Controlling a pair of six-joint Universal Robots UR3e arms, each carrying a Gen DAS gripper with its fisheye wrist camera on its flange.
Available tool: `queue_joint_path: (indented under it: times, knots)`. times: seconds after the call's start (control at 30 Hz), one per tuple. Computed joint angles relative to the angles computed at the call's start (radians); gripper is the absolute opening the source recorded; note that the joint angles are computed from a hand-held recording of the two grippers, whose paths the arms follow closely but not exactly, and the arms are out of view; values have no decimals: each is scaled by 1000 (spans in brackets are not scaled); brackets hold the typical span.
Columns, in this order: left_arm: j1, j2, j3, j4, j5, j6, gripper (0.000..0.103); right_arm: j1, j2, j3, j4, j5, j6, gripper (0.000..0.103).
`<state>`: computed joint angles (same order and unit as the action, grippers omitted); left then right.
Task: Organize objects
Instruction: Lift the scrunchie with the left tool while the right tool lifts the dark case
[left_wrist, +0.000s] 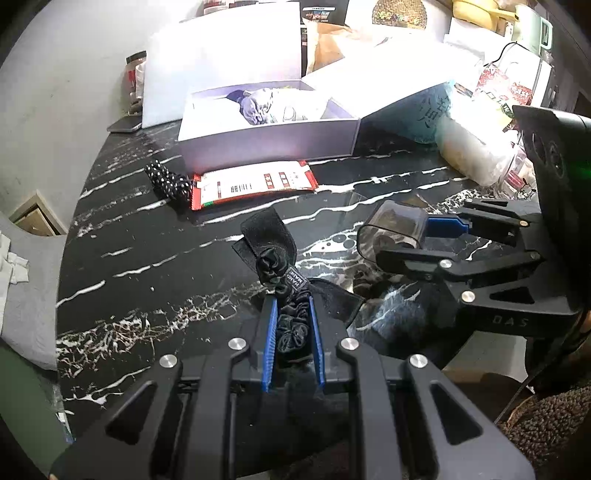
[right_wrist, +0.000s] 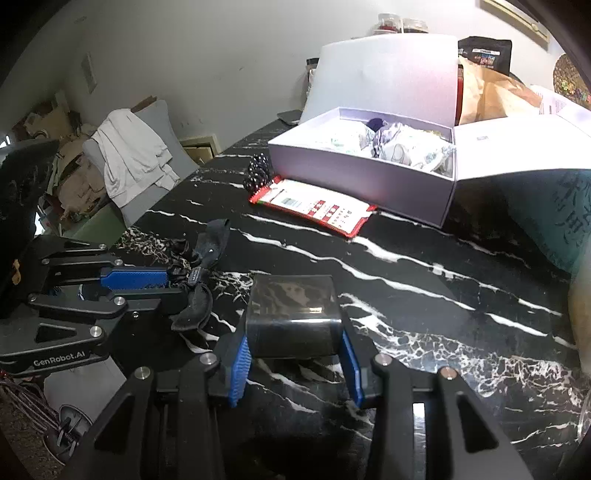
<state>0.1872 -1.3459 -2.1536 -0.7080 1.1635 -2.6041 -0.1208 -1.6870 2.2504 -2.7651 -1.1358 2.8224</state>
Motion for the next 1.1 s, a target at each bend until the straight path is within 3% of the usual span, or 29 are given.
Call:
queue_joint_path:
  times: [0.6, 1.1]
  knots:
    - [-67, -25, 143, -48, 74, -19, 16, -14, -65, -87, 91, 7, -26, 43]
    - [-134, -225, 417, -78, 118, -59, 16, -20, 44, -282, 143, -3, -50, 43]
